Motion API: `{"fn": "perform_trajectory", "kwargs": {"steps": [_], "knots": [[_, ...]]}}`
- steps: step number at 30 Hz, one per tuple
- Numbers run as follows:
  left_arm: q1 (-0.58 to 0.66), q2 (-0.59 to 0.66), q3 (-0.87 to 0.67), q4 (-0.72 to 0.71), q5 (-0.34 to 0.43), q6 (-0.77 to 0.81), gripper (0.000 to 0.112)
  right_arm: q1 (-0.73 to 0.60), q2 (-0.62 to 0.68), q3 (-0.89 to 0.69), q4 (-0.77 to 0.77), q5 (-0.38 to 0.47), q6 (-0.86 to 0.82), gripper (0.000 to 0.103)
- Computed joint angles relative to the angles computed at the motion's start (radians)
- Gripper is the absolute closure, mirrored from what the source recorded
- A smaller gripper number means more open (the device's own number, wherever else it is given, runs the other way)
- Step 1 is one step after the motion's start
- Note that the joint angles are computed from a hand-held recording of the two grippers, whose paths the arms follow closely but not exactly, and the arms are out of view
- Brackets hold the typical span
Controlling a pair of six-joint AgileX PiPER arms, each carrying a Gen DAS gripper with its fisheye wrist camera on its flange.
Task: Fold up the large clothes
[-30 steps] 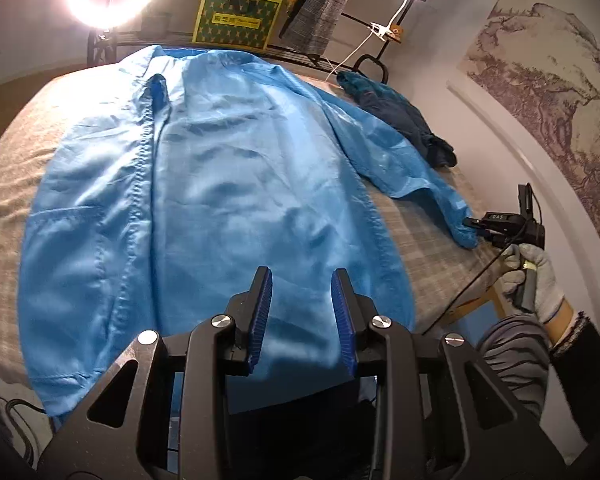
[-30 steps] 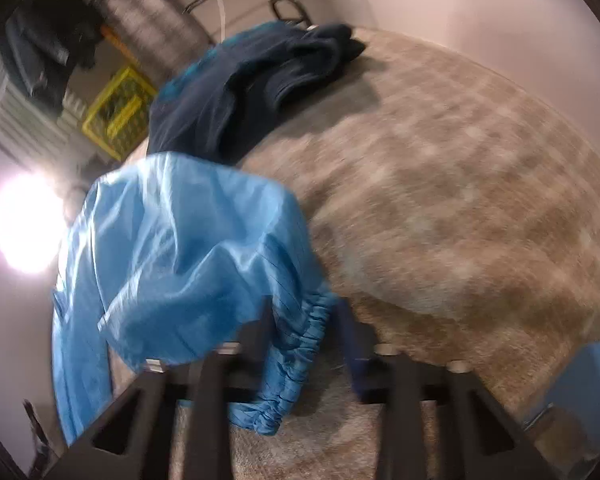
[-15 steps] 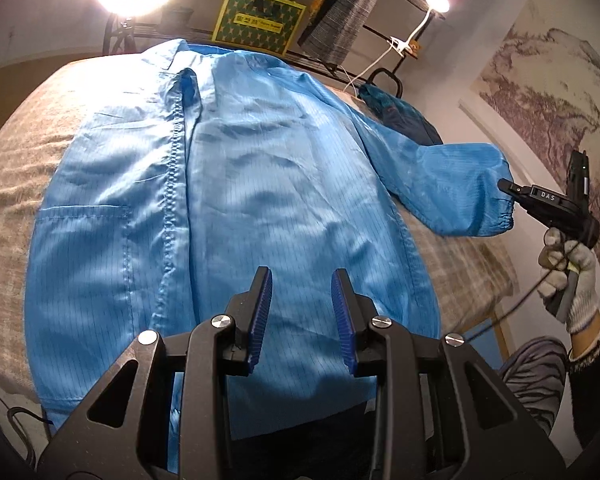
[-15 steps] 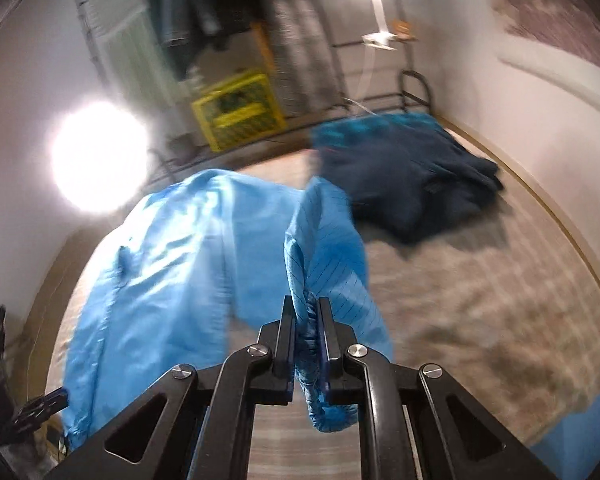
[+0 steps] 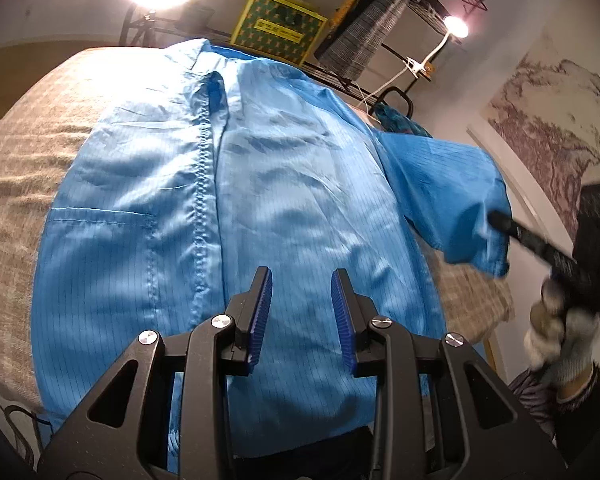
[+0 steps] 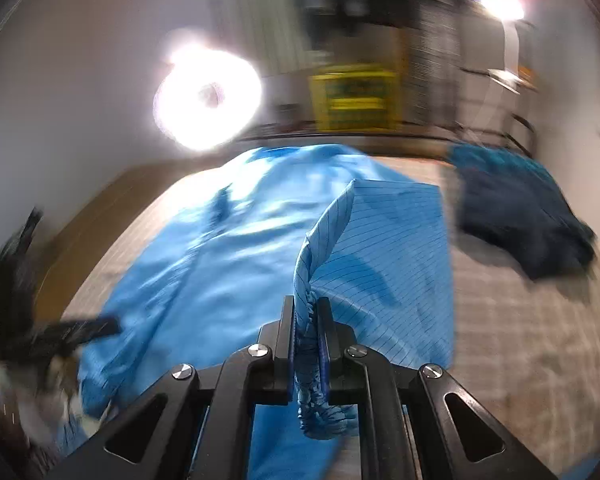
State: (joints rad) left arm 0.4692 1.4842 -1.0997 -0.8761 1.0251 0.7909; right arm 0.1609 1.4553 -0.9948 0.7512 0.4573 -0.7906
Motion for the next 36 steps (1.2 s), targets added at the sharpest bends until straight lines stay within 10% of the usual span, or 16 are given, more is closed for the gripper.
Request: {"fn": "perform_trajectory", "kwargs": {"steps": [9, 21, 24, 26, 32, 36], "knots": [[0.013, 0.034, -0.017, 0.002, 0.004, -0.028, 0.083, 0.359, 0.091, 0.092, -0.150, -0.043, -0.096, 0.096], [-0.059, 0.106, 0.002, 0.027, 0.007, -0.057, 0.078, 0.415, 0.130, 0.186, -0.316, 0.002, -0.161, 0.096], [-0.077, 0.137, 0.001, 0.018, 0.003, -0.079, 0.077, 0.375, 0.128, 0.181, -0.283, 0.035, -0.201, 0.094], [-0.089, 0.143, 0.004, 0.020, -0.002, -0.088, 0.077, 0.328, 0.104, 0.174, -0.224, 0.099, -0.269, 0.074], [-0.106, 0.088, 0.042, 0.036, -0.008, -0.058, 0.077, -0.052, 0.075, 0.072, 0.151, 0.507, -0.588, 0.062], [-0.110, -0.008, 0.111, 0.030, 0.022, -0.022, 0.077, -0.216, 0.169, -0.035, 0.228, 0.473, -0.482, 0.059]]}}
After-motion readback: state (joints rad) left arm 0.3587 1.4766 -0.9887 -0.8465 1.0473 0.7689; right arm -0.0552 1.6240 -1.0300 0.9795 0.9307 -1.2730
